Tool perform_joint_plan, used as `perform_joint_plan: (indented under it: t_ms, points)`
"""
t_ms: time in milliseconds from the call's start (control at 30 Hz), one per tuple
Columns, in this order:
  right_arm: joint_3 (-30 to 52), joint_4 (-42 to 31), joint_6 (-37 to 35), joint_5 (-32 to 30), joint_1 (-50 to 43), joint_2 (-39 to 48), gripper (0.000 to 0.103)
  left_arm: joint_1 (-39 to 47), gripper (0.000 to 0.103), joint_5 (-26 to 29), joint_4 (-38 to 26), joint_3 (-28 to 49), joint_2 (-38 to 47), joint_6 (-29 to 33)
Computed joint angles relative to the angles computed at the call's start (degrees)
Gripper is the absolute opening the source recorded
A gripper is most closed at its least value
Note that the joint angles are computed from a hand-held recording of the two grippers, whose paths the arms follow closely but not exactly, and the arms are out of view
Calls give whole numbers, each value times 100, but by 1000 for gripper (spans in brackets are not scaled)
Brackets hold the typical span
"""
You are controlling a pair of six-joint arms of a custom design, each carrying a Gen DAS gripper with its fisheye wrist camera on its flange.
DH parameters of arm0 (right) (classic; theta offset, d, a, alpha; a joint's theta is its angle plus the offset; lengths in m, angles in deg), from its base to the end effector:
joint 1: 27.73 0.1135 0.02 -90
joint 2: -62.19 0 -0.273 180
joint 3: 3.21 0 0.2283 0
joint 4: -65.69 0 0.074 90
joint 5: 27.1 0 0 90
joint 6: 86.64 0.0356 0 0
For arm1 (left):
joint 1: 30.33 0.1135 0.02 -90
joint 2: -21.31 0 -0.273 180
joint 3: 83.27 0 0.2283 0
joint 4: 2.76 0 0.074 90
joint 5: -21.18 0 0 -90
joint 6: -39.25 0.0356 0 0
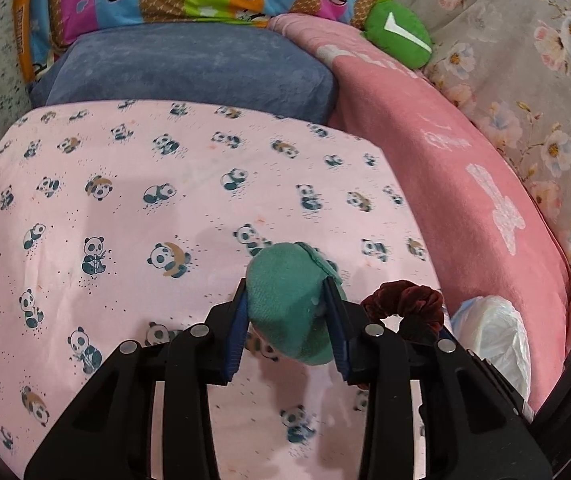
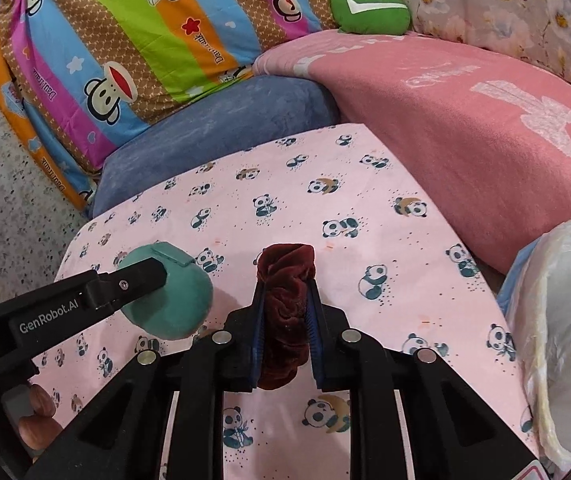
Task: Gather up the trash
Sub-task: 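Carry the case and scrunchie over the wastebasket and open both tools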
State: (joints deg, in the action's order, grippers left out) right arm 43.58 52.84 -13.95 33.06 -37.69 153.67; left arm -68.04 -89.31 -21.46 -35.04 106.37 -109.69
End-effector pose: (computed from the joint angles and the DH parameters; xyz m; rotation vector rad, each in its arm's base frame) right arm 0.2450 -0.0250 0.1374 -0.3449 2.4205 0.4639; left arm 0.1975 -0.1369 0.1601 -0.5910 2.4016 -0.2754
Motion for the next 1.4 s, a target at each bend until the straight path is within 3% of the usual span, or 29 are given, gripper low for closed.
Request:
perform_joint_plan:
  t_ms: [333, 667, 1000, 1400]
  points:
    - [564, -1702, -1087, -1134, -1792, -937, 18, -1511, 34, -1028, -1504, 1408, 106, -590]
    - [1629, -3048, -2297, -1926, -3573, -445, 18, -2386, 34, -1382, -2272, 2900, 1026, -685]
    - [2669, -3532, -2707, -2185, -4565, 542, 18, -2794, 35, -1350, -2732, 4524, 2240, -293]
    - [3653, -3521, -2503, -2098, -5021, 1585, 18, -2858, 35, -977, -3106, 6146, 3508, 180]
